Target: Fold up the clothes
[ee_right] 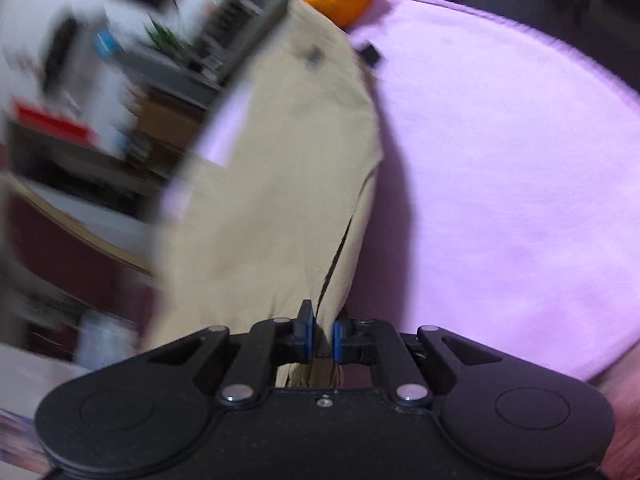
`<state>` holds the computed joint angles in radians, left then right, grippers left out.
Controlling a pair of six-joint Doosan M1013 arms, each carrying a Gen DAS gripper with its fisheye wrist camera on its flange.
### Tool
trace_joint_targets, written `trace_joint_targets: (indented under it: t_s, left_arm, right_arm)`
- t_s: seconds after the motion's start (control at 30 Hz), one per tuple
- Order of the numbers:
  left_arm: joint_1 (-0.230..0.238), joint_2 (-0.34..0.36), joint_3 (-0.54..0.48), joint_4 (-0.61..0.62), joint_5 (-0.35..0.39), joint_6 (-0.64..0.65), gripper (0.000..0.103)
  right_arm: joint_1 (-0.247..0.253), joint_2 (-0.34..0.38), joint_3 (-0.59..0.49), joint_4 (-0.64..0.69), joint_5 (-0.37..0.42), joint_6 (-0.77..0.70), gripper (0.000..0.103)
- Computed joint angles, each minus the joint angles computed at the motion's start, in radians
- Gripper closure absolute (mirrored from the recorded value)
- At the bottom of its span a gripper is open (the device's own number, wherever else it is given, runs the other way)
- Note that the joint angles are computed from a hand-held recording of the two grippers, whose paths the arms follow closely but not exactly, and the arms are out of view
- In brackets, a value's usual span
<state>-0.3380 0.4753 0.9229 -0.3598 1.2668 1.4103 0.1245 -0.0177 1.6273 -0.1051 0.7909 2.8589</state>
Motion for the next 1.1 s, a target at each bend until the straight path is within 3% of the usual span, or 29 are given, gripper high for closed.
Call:
trace_joint_targets:
  t_s: [0.1,0.17,0.23,0.27,0.33,0.43,0.5,0.57,0.63,0.7,0.8,0.9,1.1]
  left_arm:
    - [-0.042,-0.025,0.019,0.145,-0.049,0.069,0.085]
    - [-0.064,-0.045,0.034,0.247,-0.076,0.087,0.068]
    - [-0.068,-0.062,0.041,0.301,-0.078,0.059,0.067]
    - [-0.07,-0.07,0.044,0.327,-0.078,0.045,0.068]
    - [-0.058,-0.102,0.082,0.302,-0.146,0.042,0.074]
    - [-0.041,-0.137,0.134,0.2,-0.256,0.1,0.079]
    - [-0.03,-0.141,0.151,0.065,-0.293,0.213,0.079]
    - [-0.036,-0.13,0.148,-0.001,-0.246,0.323,0.081]
    - [-0.049,-0.113,0.136,0.007,-0.183,0.377,0.084]
    - [-0.067,-0.098,0.124,0.061,-0.128,0.395,0.085]
    - [-0.079,-0.084,0.101,0.184,-0.097,0.321,0.084]
    - [-0.07,-0.078,0.065,0.215,-0.063,0.256,0.094]
    - [-0.014,-0.089,-0.024,-0.026,-0.157,0.334,0.095]
  right_arm:
    - [0.03,0.048,-0.067,-0.085,0.153,-0.071,0.091]
    - [0.055,0.063,-0.098,-0.167,0.224,-0.091,0.074]
    - [0.08,0.07,-0.12,-0.259,0.292,-0.084,0.068]
    - [0.089,0.064,-0.117,-0.297,0.296,-0.065,0.066]
    - [0.101,0.04,-0.097,-0.367,0.271,-0.006,0.066]
    - [0.106,0.001,-0.051,-0.446,0.157,0.058,0.068]
    - [0.098,-0.01,-0.034,-0.413,0.061,-0.003,0.078]
    - [0.086,0.005,-0.041,-0.3,-0.003,-0.167,0.079]
    - [0.078,0.039,-0.069,-0.18,0.003,-0.359,0.079]
    - [0.082,0.076,-0.106,-0.133,0.08,-0.471,0.079]
    - [0.104,0.117,-0.15,-0.2,0.247,-0.476,0.081]
    - [0.104,0.106,-0.158,-0.252,0.308,-0.376,0.086]
    - [0.069,0.024,-0.185,-0.261,0.145,-0.266,0.084]
